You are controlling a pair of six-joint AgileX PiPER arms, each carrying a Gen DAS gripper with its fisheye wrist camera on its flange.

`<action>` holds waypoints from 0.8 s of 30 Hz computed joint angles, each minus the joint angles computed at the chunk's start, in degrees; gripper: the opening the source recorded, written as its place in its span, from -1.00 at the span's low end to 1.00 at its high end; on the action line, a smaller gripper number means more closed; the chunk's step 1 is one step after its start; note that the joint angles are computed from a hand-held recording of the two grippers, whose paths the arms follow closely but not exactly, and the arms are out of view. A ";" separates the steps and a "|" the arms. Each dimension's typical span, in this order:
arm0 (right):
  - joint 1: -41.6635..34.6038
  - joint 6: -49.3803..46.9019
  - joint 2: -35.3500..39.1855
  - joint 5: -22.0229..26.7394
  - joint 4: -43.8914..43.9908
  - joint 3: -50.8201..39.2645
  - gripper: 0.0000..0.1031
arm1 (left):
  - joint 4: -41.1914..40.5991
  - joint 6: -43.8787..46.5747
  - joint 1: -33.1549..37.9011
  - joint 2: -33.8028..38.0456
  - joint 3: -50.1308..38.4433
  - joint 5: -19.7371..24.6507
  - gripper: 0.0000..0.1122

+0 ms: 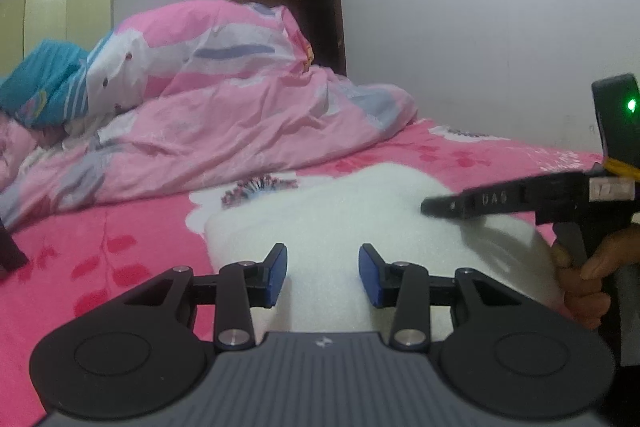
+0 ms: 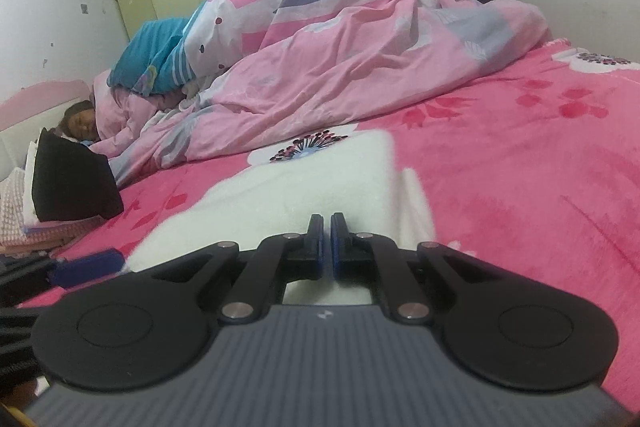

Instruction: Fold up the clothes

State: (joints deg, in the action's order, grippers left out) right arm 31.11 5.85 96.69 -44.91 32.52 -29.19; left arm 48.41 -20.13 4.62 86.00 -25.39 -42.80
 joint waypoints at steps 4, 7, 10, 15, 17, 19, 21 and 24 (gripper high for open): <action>-0.32 0.77 0.21 -0.30 -0.70 0.01 -0.95 | -2.37 -0.50 -3.22 -0.39 -3.02 3.73 -0.27; -0.62 1.50 0.27 -0.46 -1.46 0.15 -0.95 | -6.35 1.12 -7.01 0.88 -6.15 8.77 -0.27; -0.98 2.26 0.22 -0.57 -2.34 0.41 -0.95 | -8.16 1.09 -10.88 3.22 -10.05 16.64 -0.26; -0.69 1.48 0.26 -0.75 -1.79 0.45 -0.95 | -13.89 5.96 -12.47 4.61 -9.91 17.82 -0.27; -0.58 1.63 0.51 -1.09 -1.81 0.46 -0.95 | -13.54 5.38 -12.36 4.70 -9.97 17.94 -0.26; -0.34 1.99 0.61 -1.43 -1.76 0.67 -0.94 | -13.86 5.72 -12.50 4.63 -9.99 18.23 -0.26; -0.31 2.22 0.61 -1.50 -1.83 0.73 -0.94 | -14.63 6.53 -12.78 4.59 -10.07 18.55 -0.26; -0.27 2.33 0.53 -1.45 -1.78 0.74 -0.94 | -16.11 7.56 -13.36 4.62 -10.22 19.01 -0.25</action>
